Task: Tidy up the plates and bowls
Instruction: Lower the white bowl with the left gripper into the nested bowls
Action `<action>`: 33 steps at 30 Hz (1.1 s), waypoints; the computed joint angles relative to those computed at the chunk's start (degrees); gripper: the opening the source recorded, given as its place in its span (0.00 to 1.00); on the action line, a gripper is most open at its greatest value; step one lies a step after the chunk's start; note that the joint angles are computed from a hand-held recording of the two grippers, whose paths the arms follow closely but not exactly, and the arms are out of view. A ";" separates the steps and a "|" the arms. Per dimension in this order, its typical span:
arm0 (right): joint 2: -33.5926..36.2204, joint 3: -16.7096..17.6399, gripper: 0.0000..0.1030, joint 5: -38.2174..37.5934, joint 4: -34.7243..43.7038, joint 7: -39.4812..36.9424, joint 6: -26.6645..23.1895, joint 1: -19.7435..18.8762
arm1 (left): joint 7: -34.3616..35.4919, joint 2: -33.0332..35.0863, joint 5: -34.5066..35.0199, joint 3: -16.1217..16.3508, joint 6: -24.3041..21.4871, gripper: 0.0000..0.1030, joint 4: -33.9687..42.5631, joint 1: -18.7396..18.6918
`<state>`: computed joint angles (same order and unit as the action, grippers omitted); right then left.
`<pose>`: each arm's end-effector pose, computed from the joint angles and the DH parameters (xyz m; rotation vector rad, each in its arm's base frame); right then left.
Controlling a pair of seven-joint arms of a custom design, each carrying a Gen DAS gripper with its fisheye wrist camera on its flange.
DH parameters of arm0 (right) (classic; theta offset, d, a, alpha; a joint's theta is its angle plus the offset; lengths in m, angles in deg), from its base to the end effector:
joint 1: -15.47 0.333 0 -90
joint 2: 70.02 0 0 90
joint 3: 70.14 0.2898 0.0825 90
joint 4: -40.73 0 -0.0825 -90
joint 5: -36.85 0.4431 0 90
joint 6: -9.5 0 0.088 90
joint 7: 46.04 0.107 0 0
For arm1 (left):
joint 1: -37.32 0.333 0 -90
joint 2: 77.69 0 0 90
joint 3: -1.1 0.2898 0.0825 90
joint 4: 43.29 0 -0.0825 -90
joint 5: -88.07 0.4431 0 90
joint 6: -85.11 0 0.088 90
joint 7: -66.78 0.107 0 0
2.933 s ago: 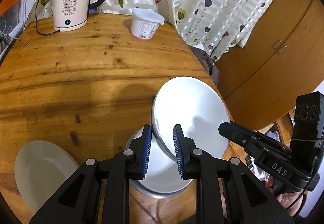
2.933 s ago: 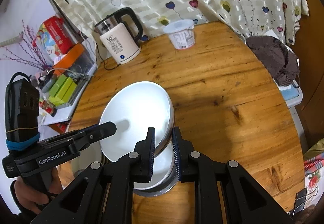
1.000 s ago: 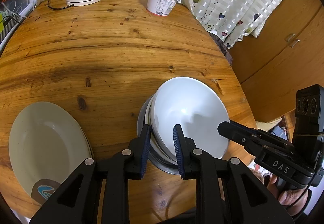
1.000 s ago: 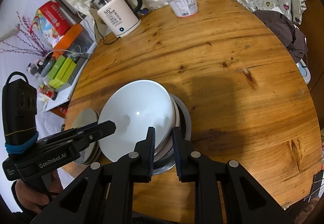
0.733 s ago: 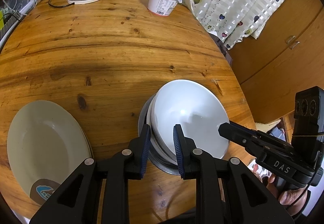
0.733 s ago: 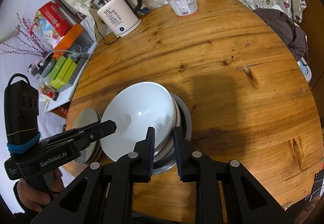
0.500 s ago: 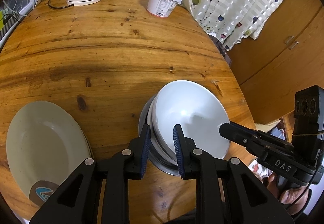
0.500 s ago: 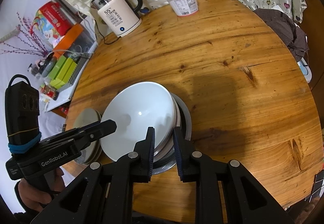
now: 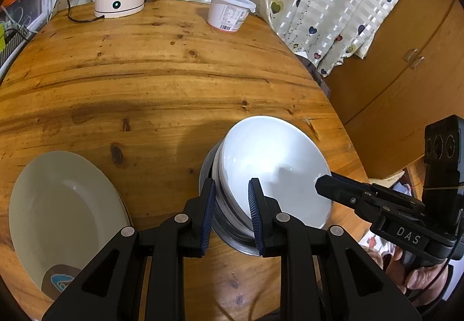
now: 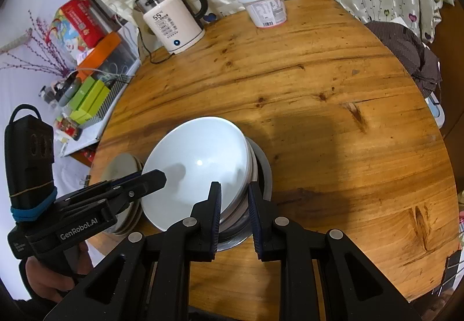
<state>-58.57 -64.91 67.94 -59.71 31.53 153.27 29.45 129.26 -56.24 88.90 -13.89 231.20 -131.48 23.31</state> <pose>0.6739 0.2267 0.4671 -1.8847 1.5511 -0.0278 0.6778 -0.3453 0.4758 -2.0455 2.0170 -0.9566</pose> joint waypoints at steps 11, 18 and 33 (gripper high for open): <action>-0.04 0.00 0.19 -0.06 -0.31 -0.48 0.61 0.04 | -0.15 -0.67 0.88 0.04 1.62 0.23 -1.34 -0.08; -0.67 0.20 0.19 1.28 -1.23 -1.50 1.58 -0.06 | -0.90 -1.82 1.58 0.46 3.36 0.24 -3.05 -0.17; -2.84 0.09 0.24 6.04 -3.76 -5.93 2.03 -0.70 | 0.73 -4.91 -0.75 -0.44 6.49 0.24 -7.26 1.30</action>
